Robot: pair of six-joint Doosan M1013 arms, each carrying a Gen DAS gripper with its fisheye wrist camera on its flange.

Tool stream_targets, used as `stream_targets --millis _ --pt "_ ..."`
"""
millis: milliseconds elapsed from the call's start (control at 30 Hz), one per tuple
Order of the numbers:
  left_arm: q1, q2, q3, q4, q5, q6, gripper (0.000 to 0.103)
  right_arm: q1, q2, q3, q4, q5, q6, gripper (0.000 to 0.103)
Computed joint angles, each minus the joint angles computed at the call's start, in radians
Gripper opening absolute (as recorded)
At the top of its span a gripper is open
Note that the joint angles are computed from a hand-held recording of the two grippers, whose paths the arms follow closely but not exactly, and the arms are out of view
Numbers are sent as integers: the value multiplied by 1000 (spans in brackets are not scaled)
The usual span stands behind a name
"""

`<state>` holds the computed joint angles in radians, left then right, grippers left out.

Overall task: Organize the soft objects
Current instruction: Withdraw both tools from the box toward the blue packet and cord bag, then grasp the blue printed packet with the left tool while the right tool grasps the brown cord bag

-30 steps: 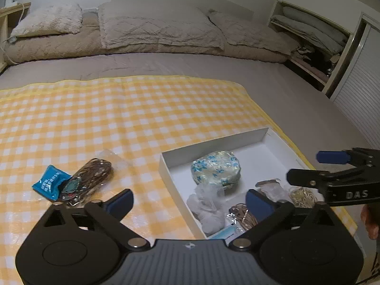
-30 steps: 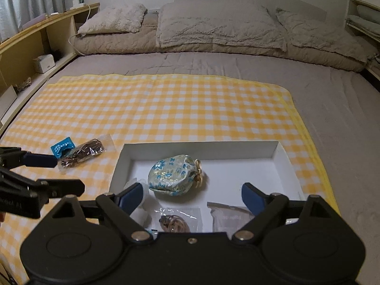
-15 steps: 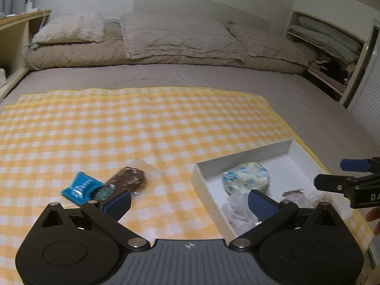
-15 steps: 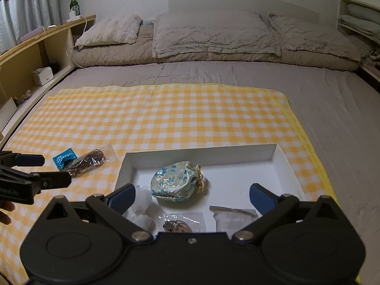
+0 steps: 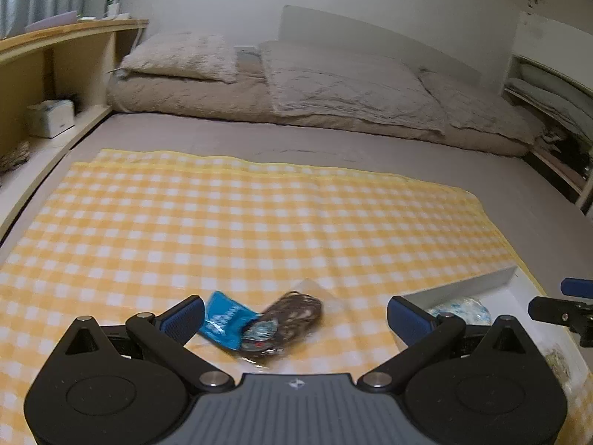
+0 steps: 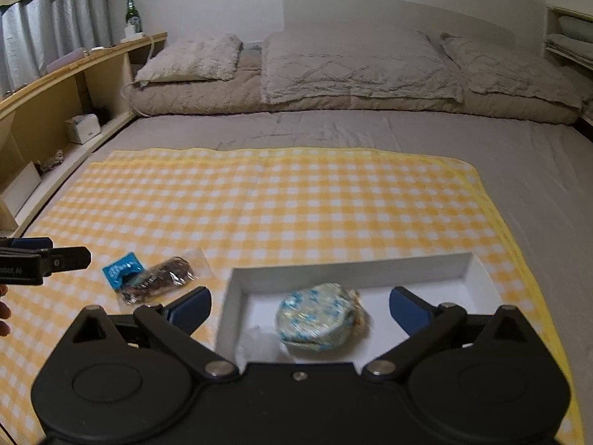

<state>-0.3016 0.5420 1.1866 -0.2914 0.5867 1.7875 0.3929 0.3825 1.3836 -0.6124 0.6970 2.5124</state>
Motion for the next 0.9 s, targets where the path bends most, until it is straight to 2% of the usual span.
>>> stream_targets --millis 267,467,767,900 --pt "14 19 -27 89 1 -76 103 11 44 -56 33 -52 -72 103" --pt "17 48 -67 178 31 -117 103 15 93 -124 119 -49 -162 103" --pt "35 92 -111 196 64 -44 103 7 168 -211 251 -72 -229 103" --pt "50 116 -140 123 93 34 103 9 214 -268 274 -42 -211 103"
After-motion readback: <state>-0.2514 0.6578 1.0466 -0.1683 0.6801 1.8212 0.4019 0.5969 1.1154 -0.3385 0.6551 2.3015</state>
